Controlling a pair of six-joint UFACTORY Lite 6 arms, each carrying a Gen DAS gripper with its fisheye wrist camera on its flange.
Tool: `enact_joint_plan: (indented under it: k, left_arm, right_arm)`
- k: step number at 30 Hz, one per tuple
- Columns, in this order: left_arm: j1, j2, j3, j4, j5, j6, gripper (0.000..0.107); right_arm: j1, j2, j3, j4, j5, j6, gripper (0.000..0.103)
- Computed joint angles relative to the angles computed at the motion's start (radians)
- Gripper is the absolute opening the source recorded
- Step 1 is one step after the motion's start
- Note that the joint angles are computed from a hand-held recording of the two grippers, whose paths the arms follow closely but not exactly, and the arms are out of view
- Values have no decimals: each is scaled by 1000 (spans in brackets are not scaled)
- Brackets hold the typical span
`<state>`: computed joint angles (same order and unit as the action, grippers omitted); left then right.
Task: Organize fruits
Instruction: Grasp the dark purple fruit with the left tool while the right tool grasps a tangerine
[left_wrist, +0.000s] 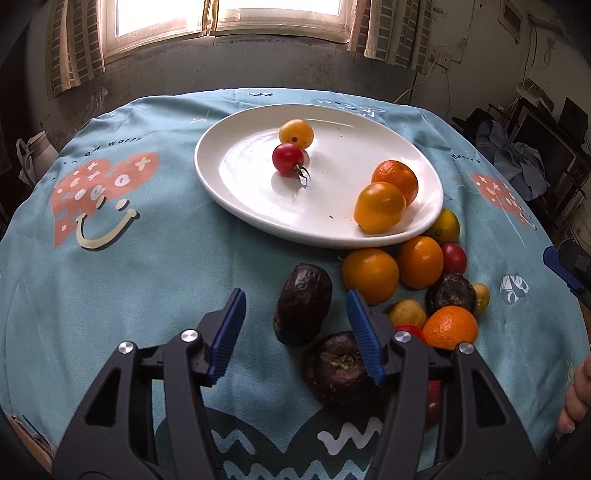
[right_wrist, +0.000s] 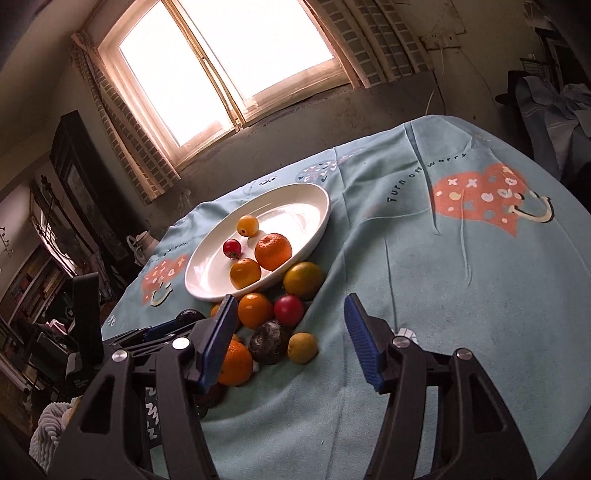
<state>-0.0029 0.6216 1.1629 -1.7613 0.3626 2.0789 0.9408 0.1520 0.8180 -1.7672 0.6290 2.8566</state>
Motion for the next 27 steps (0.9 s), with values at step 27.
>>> enact_joint_plan:
  k: [27]
  left_arm:
    - [291,-99,-200,-43,160,208,28]
  right_arm:
    - [57,326,332,167,-110,-368,56]
